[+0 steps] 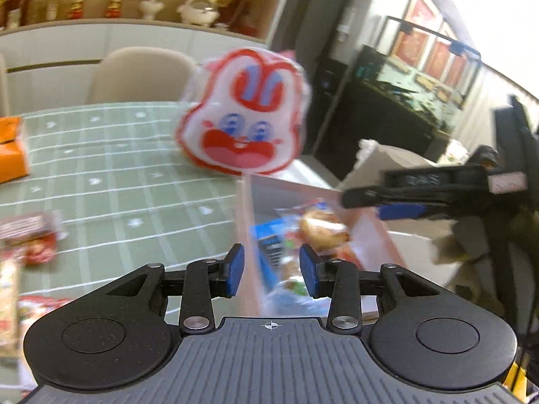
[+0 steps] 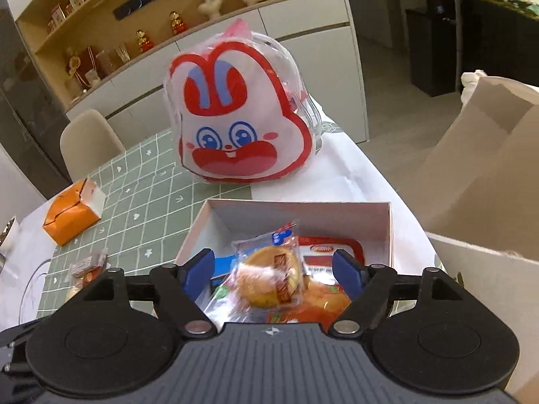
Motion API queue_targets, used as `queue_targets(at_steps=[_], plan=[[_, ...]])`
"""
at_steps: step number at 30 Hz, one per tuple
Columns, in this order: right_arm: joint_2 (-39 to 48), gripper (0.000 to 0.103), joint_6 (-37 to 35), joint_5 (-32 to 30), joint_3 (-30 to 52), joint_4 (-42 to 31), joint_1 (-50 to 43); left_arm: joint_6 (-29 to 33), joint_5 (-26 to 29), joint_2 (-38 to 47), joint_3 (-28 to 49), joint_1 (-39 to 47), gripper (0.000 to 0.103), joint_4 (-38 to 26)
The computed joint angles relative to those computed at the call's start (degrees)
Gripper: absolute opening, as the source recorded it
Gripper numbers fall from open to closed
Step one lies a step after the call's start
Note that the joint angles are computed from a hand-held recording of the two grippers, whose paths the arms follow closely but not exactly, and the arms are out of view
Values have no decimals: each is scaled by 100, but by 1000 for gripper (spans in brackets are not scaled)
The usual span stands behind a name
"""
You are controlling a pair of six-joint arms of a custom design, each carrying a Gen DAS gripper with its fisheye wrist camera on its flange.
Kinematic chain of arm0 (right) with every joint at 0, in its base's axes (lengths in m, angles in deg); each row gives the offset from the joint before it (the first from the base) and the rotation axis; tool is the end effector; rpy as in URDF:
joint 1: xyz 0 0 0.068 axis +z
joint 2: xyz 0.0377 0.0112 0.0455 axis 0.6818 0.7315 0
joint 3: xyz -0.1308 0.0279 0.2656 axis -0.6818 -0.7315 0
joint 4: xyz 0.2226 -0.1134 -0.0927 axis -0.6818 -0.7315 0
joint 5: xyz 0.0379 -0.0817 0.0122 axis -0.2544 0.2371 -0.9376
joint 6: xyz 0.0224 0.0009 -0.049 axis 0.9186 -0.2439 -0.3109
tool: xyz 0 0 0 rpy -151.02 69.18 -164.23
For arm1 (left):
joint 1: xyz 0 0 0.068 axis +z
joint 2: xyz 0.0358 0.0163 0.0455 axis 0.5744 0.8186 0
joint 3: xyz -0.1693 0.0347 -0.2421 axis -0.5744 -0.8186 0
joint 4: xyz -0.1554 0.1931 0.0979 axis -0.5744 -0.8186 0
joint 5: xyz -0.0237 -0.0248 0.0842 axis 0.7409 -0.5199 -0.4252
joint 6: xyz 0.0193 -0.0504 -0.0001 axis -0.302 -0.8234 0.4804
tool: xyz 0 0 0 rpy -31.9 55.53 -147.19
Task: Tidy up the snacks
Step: 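Drop the pastry packet into the pink box with the left tool while right tool drops round pastry in, then grasp the red quail-egg pouch with the right tool while left tool grasps the wafer stick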
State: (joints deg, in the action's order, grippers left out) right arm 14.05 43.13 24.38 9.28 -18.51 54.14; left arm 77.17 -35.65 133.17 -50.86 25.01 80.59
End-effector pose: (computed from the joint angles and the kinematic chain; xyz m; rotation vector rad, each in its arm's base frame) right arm 0.2784 0.0563 0.2111 0.2291 2.3462 0.3423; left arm 0.2596 -0.0597 0.2135 0.3340 2.2200 -0.5664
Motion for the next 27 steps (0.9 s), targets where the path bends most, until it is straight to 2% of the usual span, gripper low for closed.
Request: queue_targets(at_steps=[2,5,7,10,13,17,20,23,27], plan=[[-91,78,115,449,-23,-133,417,199,31,-11,71,365,41,-294],[-112,78,325,1450,-72,-236,1308,631,157,148,280,1100,41,-630],[-68,78,473,2104,-90,-257,1938,986,320,409,474,1628,41,-686],[97,78,817,2715,54,-401,2724,1555,174,1045,877,2269,41,-494],[237,78,1241,2609,231,-513,3182,1686,296,1930,1694,2796,41,-619],[563,78,1841,2478,459,-571,3763,1752,815,3412,3485,3048,41,-1544],[972,78,2184,2680,750,-858,4191,1883,1028,4221,4410,3043,41,-2015],[1170,78,2556,2819,844,-1051,4505,2411,1316,4539,4729,3117,41,-2623],[1386,78,2782,2791,938,-1088,4575,3436,1635,4262,4291,3262,42,-2861]])
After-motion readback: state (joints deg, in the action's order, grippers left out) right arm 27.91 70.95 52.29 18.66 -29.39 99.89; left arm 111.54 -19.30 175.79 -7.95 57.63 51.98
